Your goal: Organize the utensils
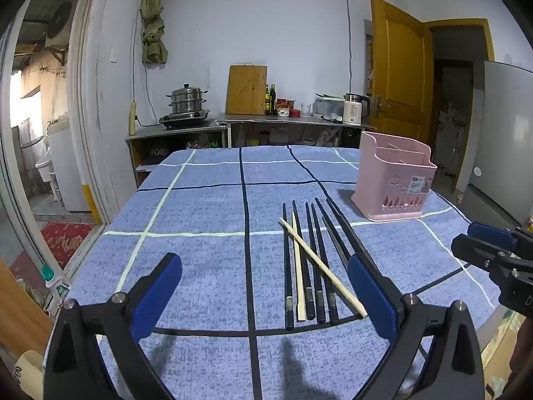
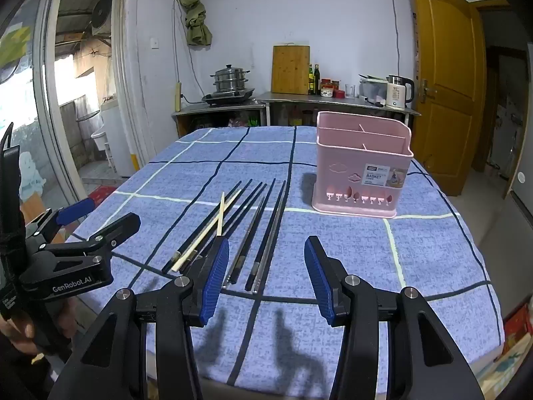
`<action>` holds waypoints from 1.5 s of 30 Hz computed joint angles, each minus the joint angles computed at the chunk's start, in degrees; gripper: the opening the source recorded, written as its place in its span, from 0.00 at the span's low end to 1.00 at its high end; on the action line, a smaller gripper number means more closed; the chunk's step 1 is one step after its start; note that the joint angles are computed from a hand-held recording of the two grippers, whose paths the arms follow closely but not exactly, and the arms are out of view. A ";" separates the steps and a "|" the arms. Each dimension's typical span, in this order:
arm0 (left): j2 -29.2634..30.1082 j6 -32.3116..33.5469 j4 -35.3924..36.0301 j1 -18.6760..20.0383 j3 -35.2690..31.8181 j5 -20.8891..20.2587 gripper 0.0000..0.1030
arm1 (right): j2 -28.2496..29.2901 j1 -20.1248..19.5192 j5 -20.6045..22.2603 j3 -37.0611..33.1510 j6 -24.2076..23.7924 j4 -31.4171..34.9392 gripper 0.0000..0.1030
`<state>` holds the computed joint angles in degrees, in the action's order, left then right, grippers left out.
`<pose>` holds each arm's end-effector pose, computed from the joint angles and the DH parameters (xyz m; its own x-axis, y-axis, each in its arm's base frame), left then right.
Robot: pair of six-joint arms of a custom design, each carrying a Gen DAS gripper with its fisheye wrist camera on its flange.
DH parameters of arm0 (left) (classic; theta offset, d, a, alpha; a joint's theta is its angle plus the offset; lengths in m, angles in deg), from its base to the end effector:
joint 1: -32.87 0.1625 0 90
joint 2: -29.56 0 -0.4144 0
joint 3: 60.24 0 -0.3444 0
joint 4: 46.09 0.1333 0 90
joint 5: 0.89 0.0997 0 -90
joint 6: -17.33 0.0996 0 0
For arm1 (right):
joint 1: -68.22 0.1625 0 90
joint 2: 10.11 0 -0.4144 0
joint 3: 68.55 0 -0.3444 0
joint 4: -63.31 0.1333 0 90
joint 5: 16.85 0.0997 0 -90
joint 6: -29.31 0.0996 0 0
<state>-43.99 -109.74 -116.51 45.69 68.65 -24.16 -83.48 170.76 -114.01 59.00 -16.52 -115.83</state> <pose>-0.2438 -0.2860 0.1702 -0.6709 -0.3969 -0.6264 0.4672 0.4296 -0.7727 0.2175 -0.4213 0.2564 -0.5580 -0.6754 0.4822 -0.8298 0.4529 -0.3260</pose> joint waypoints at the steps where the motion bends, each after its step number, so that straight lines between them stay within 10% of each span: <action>1: 0.05 -0.31 0.25 -0.02 0.00 0.12 0.98 | -0.04 -0.01 0.00 0.03 0.00 -0.04 0.47; 45: 0.36 -1.22 1.39 -0.97 -0.52 0.59 0.98 | -0.46 -0.12 1.18 0.41 -0.20 -1.20 0.47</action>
<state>-43.63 -110.96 -115.12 44.72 68.14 -23.56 -83.95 170.64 -112.83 59.41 -16.72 -117.03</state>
